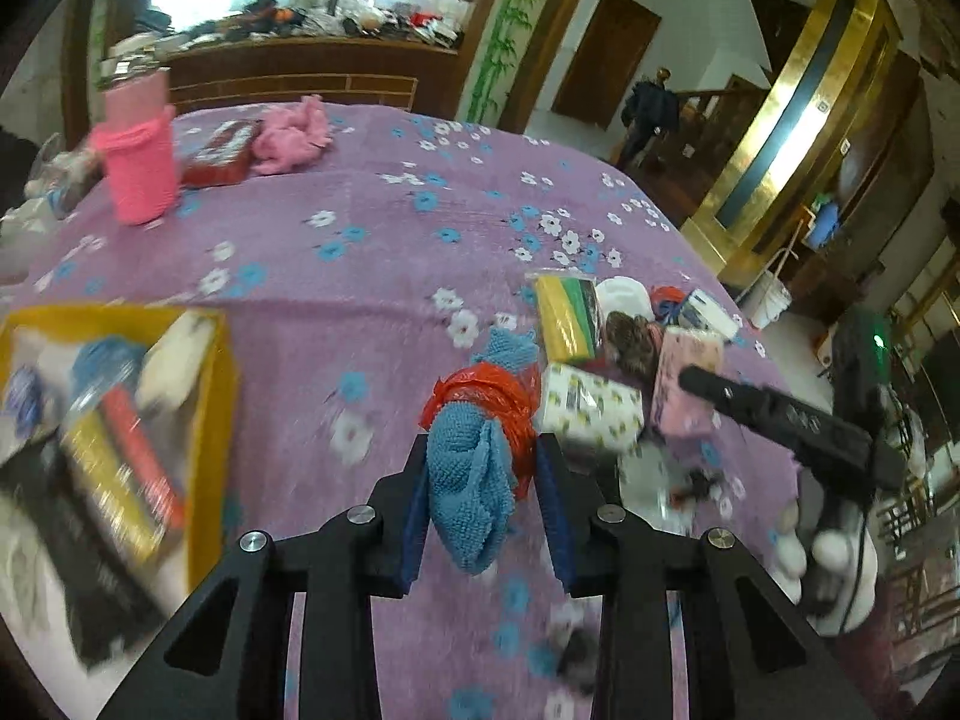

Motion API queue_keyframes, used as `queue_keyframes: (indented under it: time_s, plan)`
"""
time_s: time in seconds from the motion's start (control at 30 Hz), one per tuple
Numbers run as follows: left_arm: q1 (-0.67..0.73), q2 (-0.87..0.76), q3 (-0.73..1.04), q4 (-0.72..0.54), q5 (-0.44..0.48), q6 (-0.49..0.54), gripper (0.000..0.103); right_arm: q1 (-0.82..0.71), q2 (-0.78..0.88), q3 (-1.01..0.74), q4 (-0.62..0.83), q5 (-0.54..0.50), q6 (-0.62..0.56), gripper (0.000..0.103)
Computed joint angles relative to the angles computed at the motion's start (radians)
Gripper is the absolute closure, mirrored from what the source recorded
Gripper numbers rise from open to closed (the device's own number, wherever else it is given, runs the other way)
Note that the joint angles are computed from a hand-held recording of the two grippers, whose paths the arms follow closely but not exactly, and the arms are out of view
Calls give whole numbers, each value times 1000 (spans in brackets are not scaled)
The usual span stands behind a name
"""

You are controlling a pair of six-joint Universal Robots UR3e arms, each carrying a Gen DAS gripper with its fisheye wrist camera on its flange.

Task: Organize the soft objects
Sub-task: 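Grasp the blue knitted cloth with red tie using the left gripper, then carry the blue cloth and pink tissue pack to the tray and open both grippers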

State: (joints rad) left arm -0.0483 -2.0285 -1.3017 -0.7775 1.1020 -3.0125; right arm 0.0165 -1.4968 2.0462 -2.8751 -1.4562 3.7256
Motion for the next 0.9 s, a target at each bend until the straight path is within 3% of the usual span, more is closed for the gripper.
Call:
queue_keyframes:
  time_s: [0.17, 0.37, 0.63, 0.9]
  plan:
    - [111, 278, -396, 134, -94, 18, 72, 34, 14, -6, -31, -30, 10, 57]
    - [370, 589, -677, 19, -236, 159, 71, 132, 7, -52, 16, -139, 18, 57]
    - [731, 794, -828, -260, -362, 412, 71, 274, -118, -124, 177, -226, 63, 56]
    - [938, 886, -870, -456, -377, 570, 71, 451, 76, -441, 303, -231, 60, 56]
